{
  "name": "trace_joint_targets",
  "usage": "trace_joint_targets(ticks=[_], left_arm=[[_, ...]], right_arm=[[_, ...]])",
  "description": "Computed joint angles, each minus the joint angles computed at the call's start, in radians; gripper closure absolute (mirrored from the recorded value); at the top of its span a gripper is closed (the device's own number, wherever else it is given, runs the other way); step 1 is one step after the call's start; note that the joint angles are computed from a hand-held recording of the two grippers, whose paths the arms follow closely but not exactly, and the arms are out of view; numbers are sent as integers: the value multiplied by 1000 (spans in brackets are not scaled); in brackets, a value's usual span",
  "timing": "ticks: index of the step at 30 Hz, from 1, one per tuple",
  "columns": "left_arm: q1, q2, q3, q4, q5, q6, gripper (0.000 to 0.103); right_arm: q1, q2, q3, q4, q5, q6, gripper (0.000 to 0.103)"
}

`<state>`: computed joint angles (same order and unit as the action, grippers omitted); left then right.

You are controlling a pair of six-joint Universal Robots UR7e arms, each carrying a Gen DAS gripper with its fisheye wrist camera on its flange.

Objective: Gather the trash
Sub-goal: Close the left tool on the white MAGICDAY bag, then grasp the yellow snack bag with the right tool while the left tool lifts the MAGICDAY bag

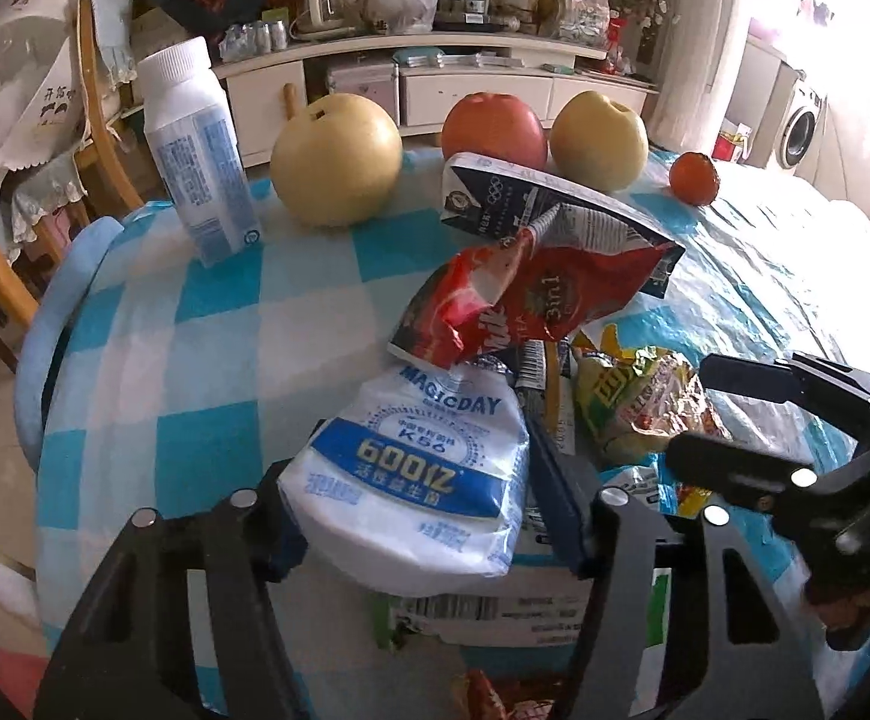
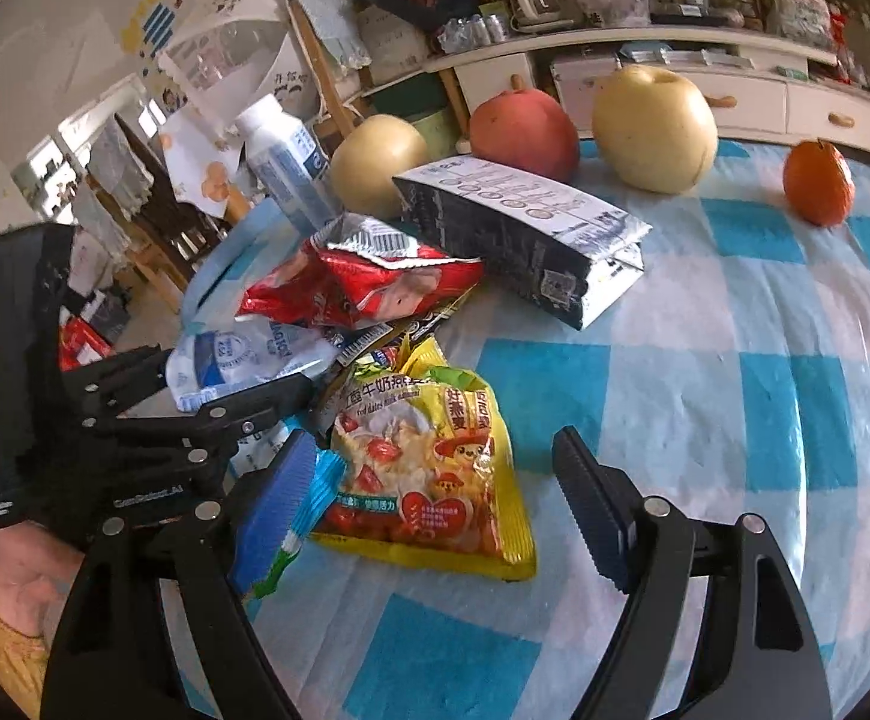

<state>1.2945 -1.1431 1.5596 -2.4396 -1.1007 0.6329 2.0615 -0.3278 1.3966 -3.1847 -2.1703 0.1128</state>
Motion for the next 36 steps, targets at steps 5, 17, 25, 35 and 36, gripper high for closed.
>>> trace_joint_targets(ticks=[5, 17, 25, 35, 36], left_arm=[[-4, -21, 21, 36, -14, -28, 63], [-4, -105, 99, 71, -48, -77, 80], [-8, -160, 153, 50, -51, -78, 80], [-39, -163, 172, -31, 41, -37, 27], [-40, -155, 165, -28, 43, -38, 27]], right_arm=[[7, 14, -25, 29, -35, -31, 22], [19, 35, -72, 101, -114, -64, 21], [26, 61, -119, 146, -128, -56, 10], [23, 75, -153, 169, -147, -68, 13], [24, 75, -151, 167, -155, -71, 18]])
